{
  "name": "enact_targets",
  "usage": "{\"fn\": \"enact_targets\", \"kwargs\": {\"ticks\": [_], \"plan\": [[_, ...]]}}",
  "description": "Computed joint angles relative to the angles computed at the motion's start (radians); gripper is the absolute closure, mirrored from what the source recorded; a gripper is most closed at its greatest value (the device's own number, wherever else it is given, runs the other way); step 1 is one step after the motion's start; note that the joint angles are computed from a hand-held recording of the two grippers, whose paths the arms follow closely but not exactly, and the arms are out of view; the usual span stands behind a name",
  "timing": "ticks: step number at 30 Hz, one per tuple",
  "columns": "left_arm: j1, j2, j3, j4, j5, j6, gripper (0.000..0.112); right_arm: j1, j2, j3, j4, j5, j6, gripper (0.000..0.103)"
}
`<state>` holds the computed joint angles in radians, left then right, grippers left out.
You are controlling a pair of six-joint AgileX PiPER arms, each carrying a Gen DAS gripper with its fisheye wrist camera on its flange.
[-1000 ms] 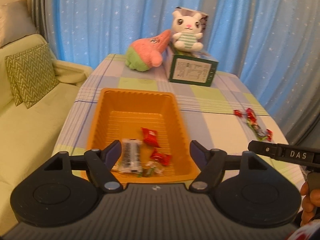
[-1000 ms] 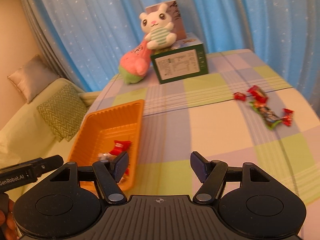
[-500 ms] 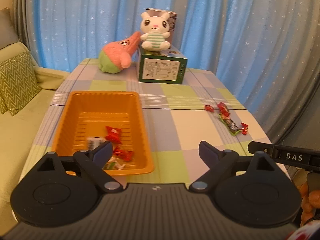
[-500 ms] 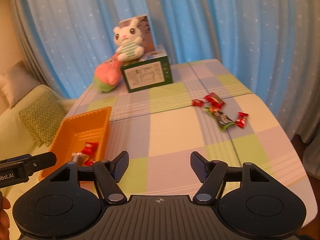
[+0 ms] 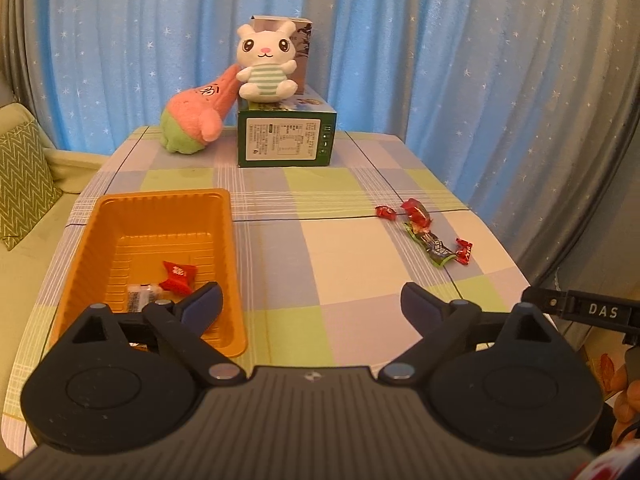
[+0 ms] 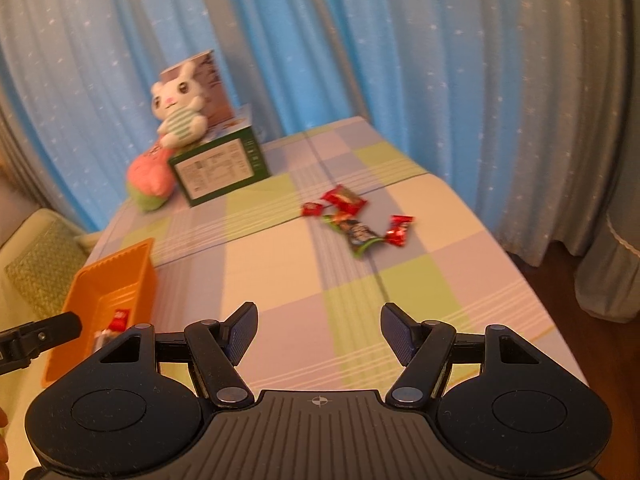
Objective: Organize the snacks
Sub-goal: 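Move both open tools back to the candy pile, then grasp the small dark red wrapped candy with the right tool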
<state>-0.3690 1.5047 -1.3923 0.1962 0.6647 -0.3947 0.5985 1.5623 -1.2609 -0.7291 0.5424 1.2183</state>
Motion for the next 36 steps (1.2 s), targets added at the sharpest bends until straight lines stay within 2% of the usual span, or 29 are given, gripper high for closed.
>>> {"fn": "enact_targets", "kwargs": {"ticks": [10, 18, 23, 25, 26, 31, 36], "plan": [[-0.063, 0.133, -0.122, 0.018, 0.014, -0.030, 0.017, -0.130, -0.029, 0.060, -0.015, -0.070, 0.017, 0.035], [-0.083, 0.307, -0.290, -0.003, 0.027, -0.018, 0.017, -0.238, 0.075, -0.001, -0.039, -0.146, -0.020, 0.035], [-0.076, 0.434, -0.418, -0.029, 0.043, -0.003, 0.017, -0.311, 0.193, -0.093, 0.056, -0.211, -0.147, 0.036], [-0.075, 0.486, -0.473, -0.026, 0.050, -0.013, 0.018, -0.336, 0.251, -0.146, 0.131, -0.234, -0.242, 0.046], [-0.075, 0.510, -0.498, -0.024, 0.051, -0.018, 0.018, -0.346, 0.283, -0.179, 0.182, -0.235, -0.303, 0.050], [-0.073, 0.640, -0.648, -0.033, 0.075, -0.016, 0.018, -0.380, 0.440, -0.342, 0.337, -0.237, -0.485, 0.055], [-0.064, 0.758, -0.797, -0.057, 0.118, 0.004, 0.018, -0.407, 0.591, -0.537, 0.497, -0.193, -0.645, 0.059]]}}
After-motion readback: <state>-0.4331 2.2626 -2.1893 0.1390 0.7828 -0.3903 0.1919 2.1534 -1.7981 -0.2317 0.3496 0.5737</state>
